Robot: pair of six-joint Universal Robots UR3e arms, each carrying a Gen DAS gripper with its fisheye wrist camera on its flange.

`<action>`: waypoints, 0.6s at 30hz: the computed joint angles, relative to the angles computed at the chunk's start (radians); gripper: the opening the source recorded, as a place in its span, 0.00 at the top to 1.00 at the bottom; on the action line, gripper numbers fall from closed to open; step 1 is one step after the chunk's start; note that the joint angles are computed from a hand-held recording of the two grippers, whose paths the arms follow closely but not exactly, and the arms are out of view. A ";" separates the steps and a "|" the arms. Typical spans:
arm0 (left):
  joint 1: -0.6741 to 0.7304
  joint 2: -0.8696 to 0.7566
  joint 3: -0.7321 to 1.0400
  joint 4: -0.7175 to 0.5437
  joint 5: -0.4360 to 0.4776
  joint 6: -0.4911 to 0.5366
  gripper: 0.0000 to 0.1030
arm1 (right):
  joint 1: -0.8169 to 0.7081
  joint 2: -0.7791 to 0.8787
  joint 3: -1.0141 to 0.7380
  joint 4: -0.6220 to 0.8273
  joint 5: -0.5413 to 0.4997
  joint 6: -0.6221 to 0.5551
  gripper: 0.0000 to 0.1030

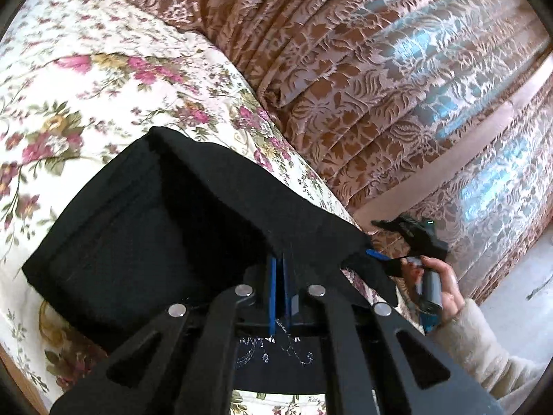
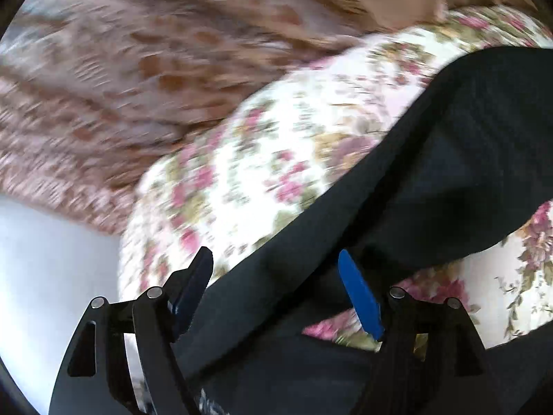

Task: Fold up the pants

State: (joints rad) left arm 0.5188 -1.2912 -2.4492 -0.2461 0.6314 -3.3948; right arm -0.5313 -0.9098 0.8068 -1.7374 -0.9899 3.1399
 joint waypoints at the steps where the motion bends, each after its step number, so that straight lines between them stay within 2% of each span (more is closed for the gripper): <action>1: 0.011 0.005 -0.008 -0.003 -0.007 0.001 0.98 | 0.016 0.062 -0.101 0.038 -0.056 0.039 0.28; 4: 0.010 -0.009 0.001 -0.008 -0.002 0.012 0.98 | 0.024 0.175 -0.254 0.070 -0.108 0.097 0.29; 6: -0.008 -0.033 0.029 -0.029 0.004 0.023 0.98 | 0.020 0.214 -0.303 0.079 -0.118 0.103 0.44; 7: -0.022 -0.036 0.042 -0.035 0.028 0.023 0.97 | 0.010 0.218 -0.290 0.058 -0.101 0.116 0.46; 8: -0.049 -0.046 0.057 -0.028 0.076 0.017 0.97 | 0.002 0.220 -0.283 0.052 -0.073 0.112 0.55; 9: -0.059 -0.051 0.063 -0.032 0.094 0.016 0.97 | -0.008 0.221 -0.274 0.047 -0.035 0.095 0.69; 11: -0.057 -0.073 0.052 -0.024 0.085 0.005 0.86 | -0.012 0.189 -0.216 -0.003 -0.009 0.064 0.85; 12: -0.055 -0.089 0.044 -0.024 0.074 0.000 0.76 | -0.005 0.184 -0.211 -0.014 -0.007 0.061 0.88; 14: -0.069 -0.115 0.048 -0.039 0.077 -0.003 0.62 | -0.001 0.164 -0.196 -0.023 -0.014 0.031 0.90; 16: -0.092 -0.145 0.045 -0.010 0.092 -0.028 0.43 | -0.009 0.144 -0.173 -0.025 0.001 0.012 0.90; 18: -0.133 -0.155 0.057 0.011 0.165 -0.057 0.41 | -0.016 0.147 -0.176 -0.018 0.015 0.012 0.90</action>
State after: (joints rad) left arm 0.3861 -1.4458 -2.3919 -0.2352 0.7969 -3.4518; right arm -0.5471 -0.7631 0.6310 -1.7557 -0.9753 3.1520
